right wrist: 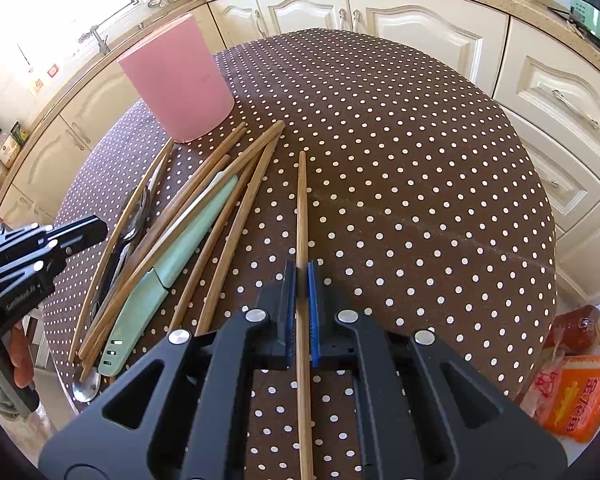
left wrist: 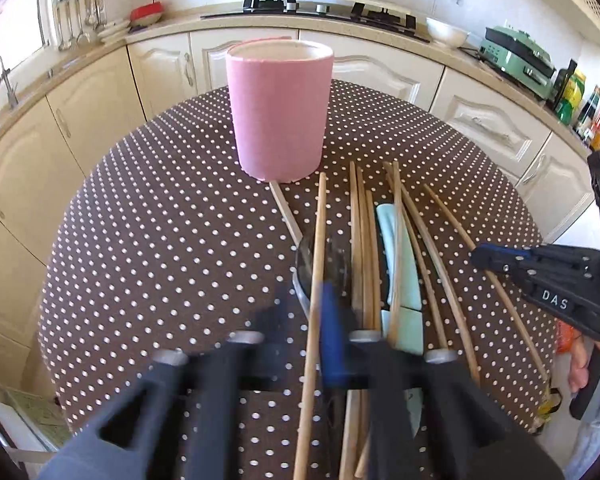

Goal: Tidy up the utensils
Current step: 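Lift the held chopsticks off the table with both grippers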

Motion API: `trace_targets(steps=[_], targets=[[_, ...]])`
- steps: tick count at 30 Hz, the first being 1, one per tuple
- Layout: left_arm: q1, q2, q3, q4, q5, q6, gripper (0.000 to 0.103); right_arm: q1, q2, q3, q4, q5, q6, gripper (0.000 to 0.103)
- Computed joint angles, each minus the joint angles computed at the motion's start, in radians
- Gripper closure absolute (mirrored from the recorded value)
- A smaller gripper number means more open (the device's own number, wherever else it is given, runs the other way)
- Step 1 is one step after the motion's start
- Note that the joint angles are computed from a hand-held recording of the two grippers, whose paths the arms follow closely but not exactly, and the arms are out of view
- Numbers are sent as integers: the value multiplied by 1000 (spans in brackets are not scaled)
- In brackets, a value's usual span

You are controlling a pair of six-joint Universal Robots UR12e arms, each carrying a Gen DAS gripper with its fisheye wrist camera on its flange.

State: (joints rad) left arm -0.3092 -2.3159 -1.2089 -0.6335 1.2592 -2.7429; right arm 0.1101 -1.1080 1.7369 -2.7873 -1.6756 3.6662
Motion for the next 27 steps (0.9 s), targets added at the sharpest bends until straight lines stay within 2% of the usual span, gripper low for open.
trace_targets(steps=[3, 5, 6, 7, 17, 19, 20, 27], targets=[[-9, 1, 0, -5, 37, 34, 56, -1, 1, -1, -2, 2, -2, 97], [-10, 0, 3, -21, 40, 42, 66, -1, 2, -1, -4, 2, -5, 97], [-11, -1, 8, -43, 44, 52, 78, -1, 2, -2, -4, 2, -5, 97], [-9, -1, 9, -58, 43, 58, 82, -1, 3, -2, -4, 3, -4, 97], [-4, -21, 44, -111, 0, 56, 87, 0, 5, -7, 1, 2, -11, 97], [-1, -28, 59, -134, -25, 51, 97, 0, 5, -8, 2, 4, -14, 97], [-4, -34, 70, -142, -31, 45, 97, 1, 6, -10, 3, 4, -15, 97], [5, -36, 65, -96, -69, -1, 98, 0, 1, 6, -27, 4, -6, 97]])
